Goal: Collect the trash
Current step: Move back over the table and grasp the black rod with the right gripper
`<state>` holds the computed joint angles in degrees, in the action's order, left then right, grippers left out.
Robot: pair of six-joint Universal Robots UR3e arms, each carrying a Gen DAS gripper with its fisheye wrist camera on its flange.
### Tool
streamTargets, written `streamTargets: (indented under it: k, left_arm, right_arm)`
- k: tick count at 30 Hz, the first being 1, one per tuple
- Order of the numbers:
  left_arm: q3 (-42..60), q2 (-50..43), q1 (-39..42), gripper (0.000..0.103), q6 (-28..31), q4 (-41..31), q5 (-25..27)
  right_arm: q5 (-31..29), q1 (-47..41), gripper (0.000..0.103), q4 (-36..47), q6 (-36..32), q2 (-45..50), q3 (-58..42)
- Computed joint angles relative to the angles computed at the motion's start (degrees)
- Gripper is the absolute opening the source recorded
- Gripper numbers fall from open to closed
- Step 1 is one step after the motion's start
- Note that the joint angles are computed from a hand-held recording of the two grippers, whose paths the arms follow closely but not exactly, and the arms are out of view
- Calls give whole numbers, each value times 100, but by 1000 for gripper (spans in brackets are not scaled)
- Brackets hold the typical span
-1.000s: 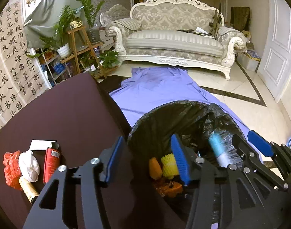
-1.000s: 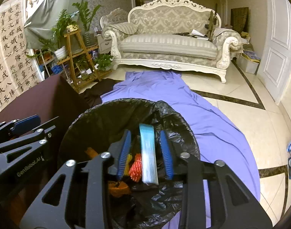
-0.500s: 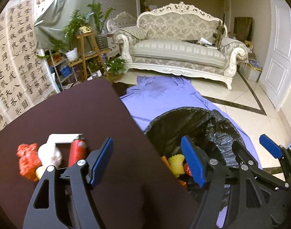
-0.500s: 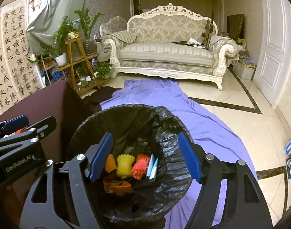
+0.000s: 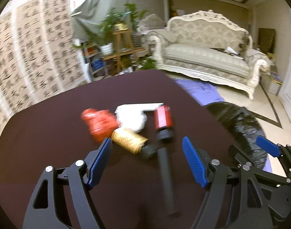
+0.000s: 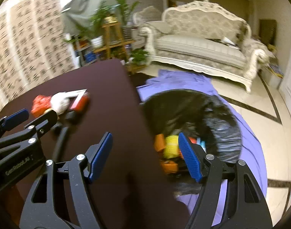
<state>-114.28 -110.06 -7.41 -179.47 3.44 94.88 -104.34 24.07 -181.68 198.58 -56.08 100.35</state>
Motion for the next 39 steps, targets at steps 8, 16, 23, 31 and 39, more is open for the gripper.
streamTargets:
  k: [8,16,23,31,39]
  left_arm:
    - [-1127,711,994,74,25,363,-67]
    - [-1503,834,1527,74,81,587,-143]
    - [-1554,790,1576,74,45,556,-324]
    - [-1212,507,1123,74,-69,421,-311]
    - [-486,95,742,74,-244,99,-194]
  right_arm:
    - [28,653,69,726,-192,425,-1112]
    - [-35,912,52,1912,-359,999,-2329]
    - [-66,863,13,2198,-360,1001,-2336]
    - [-104,470,13,1988,-338,852,-1989]
    - [230,119,13,2040,-602,1023,-2294]
